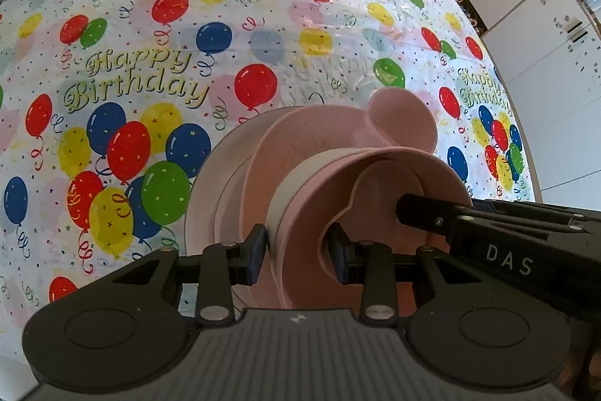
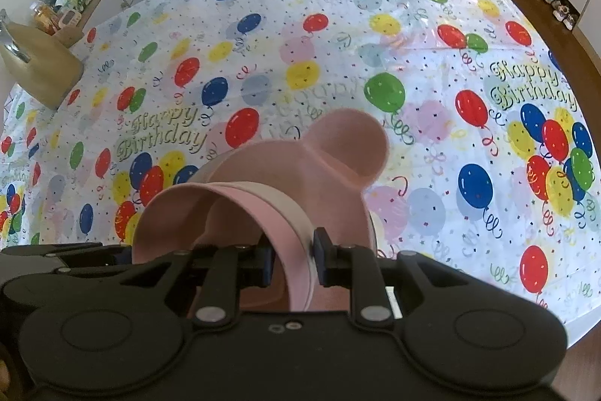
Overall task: Organize plates and bowls
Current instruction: 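Lift the pink bowl with both grippers and carry it over the cream bowl, then lower the pink bowl into the cream bowl and open both grippers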
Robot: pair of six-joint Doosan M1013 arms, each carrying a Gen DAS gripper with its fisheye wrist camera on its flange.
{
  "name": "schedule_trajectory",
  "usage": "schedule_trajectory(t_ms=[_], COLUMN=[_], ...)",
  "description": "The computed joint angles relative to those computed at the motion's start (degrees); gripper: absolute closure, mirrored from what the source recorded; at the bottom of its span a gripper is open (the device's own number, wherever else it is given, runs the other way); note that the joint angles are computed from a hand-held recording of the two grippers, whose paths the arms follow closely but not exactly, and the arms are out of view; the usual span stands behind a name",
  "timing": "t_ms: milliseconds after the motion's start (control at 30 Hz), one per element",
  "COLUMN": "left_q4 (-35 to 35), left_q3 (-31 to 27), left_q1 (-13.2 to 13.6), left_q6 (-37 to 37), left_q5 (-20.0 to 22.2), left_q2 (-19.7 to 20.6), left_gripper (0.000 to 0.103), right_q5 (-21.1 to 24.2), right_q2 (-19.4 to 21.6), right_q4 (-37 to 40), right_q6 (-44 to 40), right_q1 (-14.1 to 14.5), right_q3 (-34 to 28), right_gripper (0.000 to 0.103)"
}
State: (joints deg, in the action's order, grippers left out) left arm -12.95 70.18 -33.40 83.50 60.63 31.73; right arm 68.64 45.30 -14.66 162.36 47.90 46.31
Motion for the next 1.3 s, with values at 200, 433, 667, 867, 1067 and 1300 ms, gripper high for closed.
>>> schedule_trajectory(t_ms=[200, 433, 667, 867, 1067, 1300], left_q4=[0.26, 0.57, 0.49, 0.47, 0.03, -1.94], left_q3=[-0.64, -0.57, 0.47, 1.66, 3.58, 6.55], left_q1=[-0.01, 0.04, 0.20, 0.44, 0.67, 1.13], left_q6=[-0.20, -0.45, 0.16, 1.13, 2.72, 6.08], left_q5=[0.16, -0.52, -3.00, -4.40, -6.20, -10.18], left_q2=[0.65, 0.86, 0.00, -1.00, -2.54, -5.25], left_gripper=[0.068, 0.068, 0.068, 0.068, 0.067, 0.046], right_q5=[-0.57, -1.02, -1.37, -1.13, -0.33, 0.14], right_q2=[-0.02, 0.24, 0.12, -0.03, -0.14, -0.62], right_q4=[0.85, 1.10, 0.21, -1.01, -3.18, -6.79], right_q6=[-0.09, 0.11, 0.72, 1.43, 2.12, 3.41], right_q1=[-0.47, -0.58, -0.37, 0.06, 0.81, 2.06], right_q3=[0.58, 0.59, 0.69, 0.47, -0.10, -0.47], right_gripper=[0.084, 0.084, 0.078, 0.074, 0.071, 0.063])
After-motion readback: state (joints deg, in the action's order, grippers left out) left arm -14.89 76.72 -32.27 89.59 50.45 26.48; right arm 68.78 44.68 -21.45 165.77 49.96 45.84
